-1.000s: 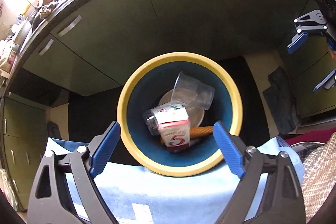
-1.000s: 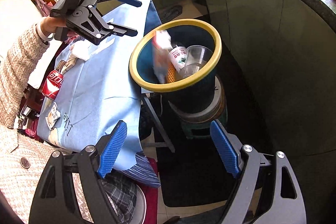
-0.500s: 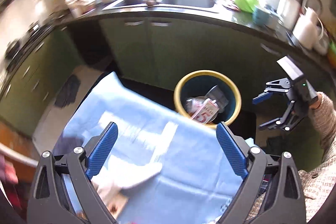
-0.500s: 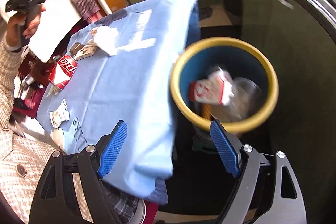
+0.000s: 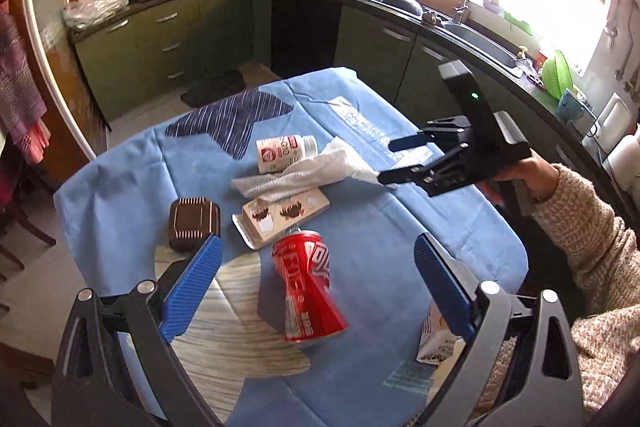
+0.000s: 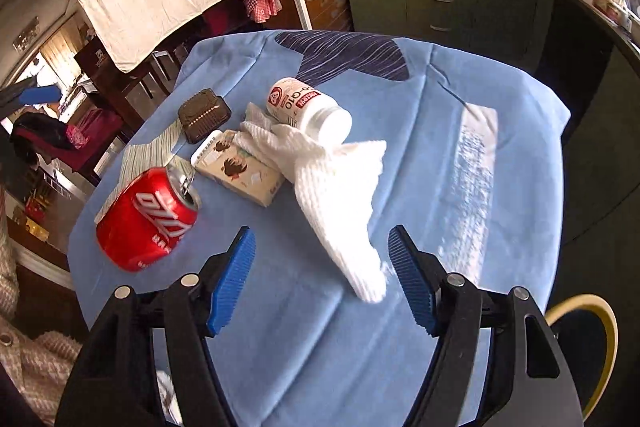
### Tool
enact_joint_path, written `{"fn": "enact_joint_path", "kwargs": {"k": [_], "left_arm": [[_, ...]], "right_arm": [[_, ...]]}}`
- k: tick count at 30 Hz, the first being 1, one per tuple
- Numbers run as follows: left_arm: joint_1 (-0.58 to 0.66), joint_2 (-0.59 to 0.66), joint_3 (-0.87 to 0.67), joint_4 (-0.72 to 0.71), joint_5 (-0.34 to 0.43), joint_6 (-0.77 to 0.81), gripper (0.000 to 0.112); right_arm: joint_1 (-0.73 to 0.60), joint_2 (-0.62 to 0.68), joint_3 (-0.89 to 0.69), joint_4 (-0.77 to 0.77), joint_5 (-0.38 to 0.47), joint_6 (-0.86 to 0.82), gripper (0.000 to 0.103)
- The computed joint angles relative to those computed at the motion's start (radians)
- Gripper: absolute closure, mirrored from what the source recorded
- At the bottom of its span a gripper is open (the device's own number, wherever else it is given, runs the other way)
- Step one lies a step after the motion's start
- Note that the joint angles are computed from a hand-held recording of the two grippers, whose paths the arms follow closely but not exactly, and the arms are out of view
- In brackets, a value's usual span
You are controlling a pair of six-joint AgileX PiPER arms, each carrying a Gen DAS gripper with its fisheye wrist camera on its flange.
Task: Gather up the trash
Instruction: 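Grasp the white tissue on the table with the right gripper, then carry the tissue over the bin and open the right gripper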
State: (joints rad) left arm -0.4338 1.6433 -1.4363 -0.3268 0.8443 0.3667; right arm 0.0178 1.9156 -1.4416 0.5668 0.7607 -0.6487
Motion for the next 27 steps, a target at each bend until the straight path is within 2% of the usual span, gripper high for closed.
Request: {"fn": "enact_joint_path", "kwargs": {"k": [3,4,5,6,8,13,19,23,27], "left_arm": [[0.011,-0.042,0.087,0.010,-0.025,0.001,0.020],[0.013,-0.060,0.121,0.013,-0.041,0.008,0.020],[0.012,-0.074,0.144,0.013,-0.050,0.012,0.020],[0.015,-0.083,0.159,0.001,-0.052,0.024,0.020],[0.018,-0.093,0.175,-0.025,-0.050,0.048,0.020],[-0.010,-0.091,0.170,-0.007,-0.054,0.048,0.020],[-0.048,-0.074,0.149,0.006,-0.060,0.038,0.020],[-0.086,-0.054,0.123,0.022,-0.054,0.030,0.020],[-0.120,-0.042,0.106,0.023,-0.055,0.031,0.020]], "right_arm": [[0.044,0.093,-0.105,-0.064,0.003,0.102,0.034],[0.053,0.116,-0.132,-0.085,0.007,0.133,0.042],[0.059,0.134,-0.149,-0.108,0.005,0.168,0.051],[0.066,0.155,-0.174,-0.143,0.014,0.219,0.075],[0.065,0.159,-0.170,-0.154,0.009,0.246,0.099],[0.022,-0.006,0.003,-0.035,-0.057,0.123,0.100],[-0.109,-0.274,0.187,0.070,-0.031,-0.001,0.100],[-0.275,-0.423,0.264,0.095,0.019,-0.056,0.100],[-0.489,-0.480,0.286,0.102,0.079,-0.098,0.100]]}}
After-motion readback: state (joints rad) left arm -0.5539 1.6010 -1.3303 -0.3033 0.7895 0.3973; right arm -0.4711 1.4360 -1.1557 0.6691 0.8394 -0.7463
